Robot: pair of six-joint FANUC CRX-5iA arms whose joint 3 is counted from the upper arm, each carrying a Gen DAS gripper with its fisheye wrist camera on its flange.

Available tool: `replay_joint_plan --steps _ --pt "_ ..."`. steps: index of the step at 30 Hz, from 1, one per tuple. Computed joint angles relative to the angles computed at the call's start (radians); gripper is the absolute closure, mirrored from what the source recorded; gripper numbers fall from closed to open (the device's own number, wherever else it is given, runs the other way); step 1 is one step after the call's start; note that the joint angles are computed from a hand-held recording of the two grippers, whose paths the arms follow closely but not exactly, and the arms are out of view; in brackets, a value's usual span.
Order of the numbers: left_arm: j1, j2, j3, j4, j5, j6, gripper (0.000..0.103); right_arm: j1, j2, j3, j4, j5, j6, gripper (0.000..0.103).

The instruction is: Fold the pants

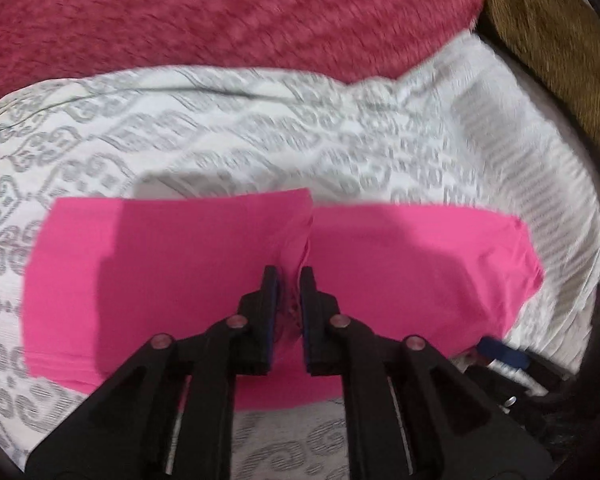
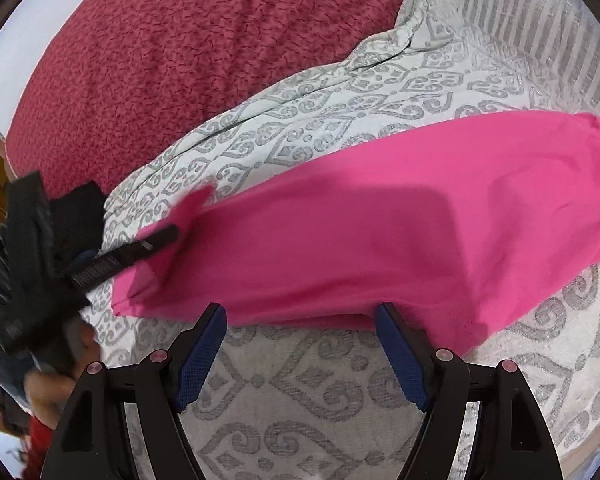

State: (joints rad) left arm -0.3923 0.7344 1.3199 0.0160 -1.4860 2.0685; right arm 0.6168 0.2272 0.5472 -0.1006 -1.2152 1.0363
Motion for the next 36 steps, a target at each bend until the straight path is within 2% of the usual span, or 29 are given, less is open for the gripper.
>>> replay_joint_plan --steps 1,3,4,5,6,7,8,10,12,16,20,25,29,35,36 --pt "0.002 -0.008 -0.028 0.034 0.016 -0.017 0.091 -0.004 0.005 0.008 -0.008 -0.002 0.002 0.027" --pt "0.016 -0.087 -0.18 0.092 0.097 -0.046 0.084 -0.023 0.026 0.043 -0.054 -0.015 0.013 0.032" --pt "0.022 -0.144 -0.266 0.102 0.139 -0.062 0.074 -0.033 0.039 0.066 -0.082 -0.025 0.013 0.035" --pt "0.025 -0.213 -0.361 0.087 0.192 -0.074 0.062 -0.045 0.053 0.091 -0.117 -0.033 0.011 0.037" --pt "0.02 -0.256 -0.415 0.057 0.223 -0.072 0.056 -0.058 0.067 0.117 -0.162 -0.04 0.013 0.038" --pt "0.01 -0.319 -0.478 -0.016 0.246 -0.06 0.046 -0.07 0.08 0.14 -0.204 -0.045 0.018 0.039" --pt "0.001 -0.353 -0.503 -0.085 0.241 -0.048 0.042 -0.08 0.096 0.166 -0.245 -0.052 0.026 0.039" --pt "-0.023 -0.42 -0.545 -0.253 0.173 -0.025 0.041 -0.087 0.14 0.231 -0.304 -0.081 0.037 0.039" --pt "-0.002 -0.468 -0.61 -0.277 0.132 -0.011 0.041 -0.085 0.184 0.293 -0.337 -0.118 0.037 0.039" --pt "0.069 -0.557 -0.767 -0.196 0.174 0.03 0.041 -0.074 0.264 0.405 -0.39 -0.182 0.018 0.039" --pt "0.09 -0.572 -0.823 -0.157 0.219 0.022 0.041 -0.064 0.329 0.491 -0.396 -0.231 -0.045 0.039" --pt "0.096 -0.544 -0.827 -0.114 0.238 -0.054 0.041 -0.086 0.412 0.612 -0.477 -0.29 -0.094 0.038" --pt "0.094 -0.514 -0.803 -0.098 0.229 -0.089 0.041 -0.048 0.554 0.855 -0.407 -0.427 -0.099 0.038" --pt "0.107 -0.5 -0.803 -0.066 0.247 -0.092 0.041 -0.016 0.628 0.978 -0.345 -0.467 -0.091 0.037" --pt "0.109 -0.501 -0.806 -0.064 0.25 -0.089 0.041 -0.016 0.657 1.032 -0.347 -0.491 -0.118 0.045"
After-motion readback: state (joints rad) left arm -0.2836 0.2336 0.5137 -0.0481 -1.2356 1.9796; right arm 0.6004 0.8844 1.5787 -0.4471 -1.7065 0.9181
